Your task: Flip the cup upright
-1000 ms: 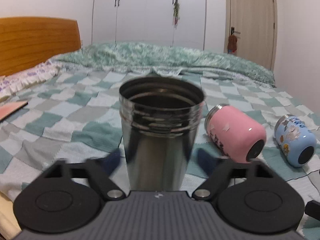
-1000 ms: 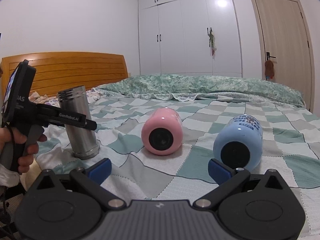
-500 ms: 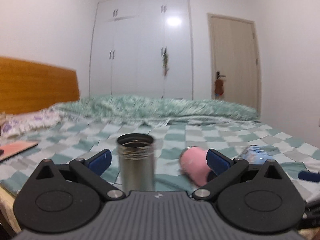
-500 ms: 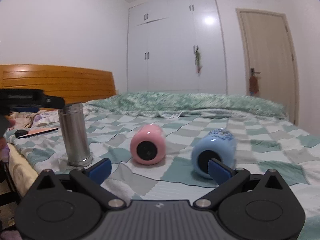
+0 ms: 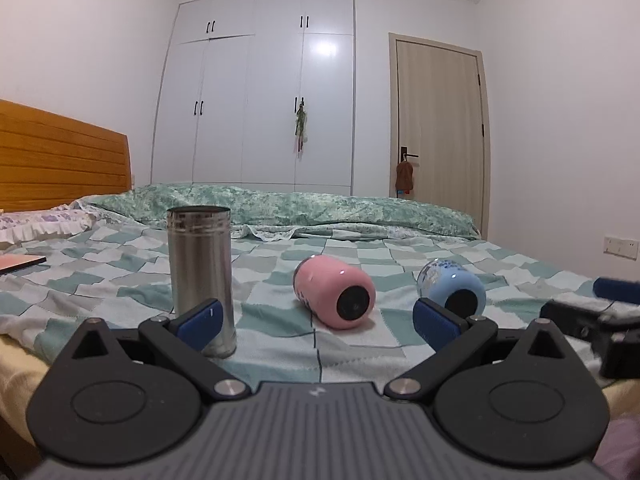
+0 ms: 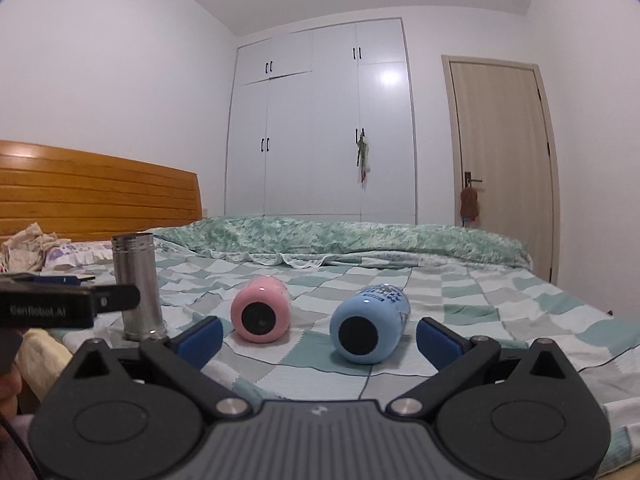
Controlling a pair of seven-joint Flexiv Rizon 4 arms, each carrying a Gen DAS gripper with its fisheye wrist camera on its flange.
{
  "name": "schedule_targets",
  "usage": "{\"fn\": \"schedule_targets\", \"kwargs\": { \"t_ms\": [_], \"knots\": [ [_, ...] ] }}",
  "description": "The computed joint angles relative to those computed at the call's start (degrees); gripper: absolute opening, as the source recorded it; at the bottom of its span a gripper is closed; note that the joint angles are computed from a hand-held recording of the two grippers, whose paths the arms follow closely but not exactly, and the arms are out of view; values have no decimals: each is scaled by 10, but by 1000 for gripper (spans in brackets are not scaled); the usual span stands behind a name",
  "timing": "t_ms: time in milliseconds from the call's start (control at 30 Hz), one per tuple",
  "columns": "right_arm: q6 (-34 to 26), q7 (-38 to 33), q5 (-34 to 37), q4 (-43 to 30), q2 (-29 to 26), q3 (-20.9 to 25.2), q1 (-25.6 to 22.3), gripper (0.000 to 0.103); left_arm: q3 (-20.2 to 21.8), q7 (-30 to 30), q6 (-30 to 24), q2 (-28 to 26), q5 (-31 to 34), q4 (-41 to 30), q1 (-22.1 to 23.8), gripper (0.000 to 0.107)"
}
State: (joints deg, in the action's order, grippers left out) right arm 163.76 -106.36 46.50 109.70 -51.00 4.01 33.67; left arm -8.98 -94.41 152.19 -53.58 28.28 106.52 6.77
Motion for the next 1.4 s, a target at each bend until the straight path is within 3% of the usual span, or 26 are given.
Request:
{"fn": "schedule_targets", "kwargs": {
  "t_ms": [533,1400],
  "knots": [
    [10,-77,82,-44,-5,11,6,103,6,-7,11,-4,-3,5,5,103],
    [21,-83,79,-47,-9,25,-6,103,4,-5,10,-5,-3,5,5,103]
  ]
}}
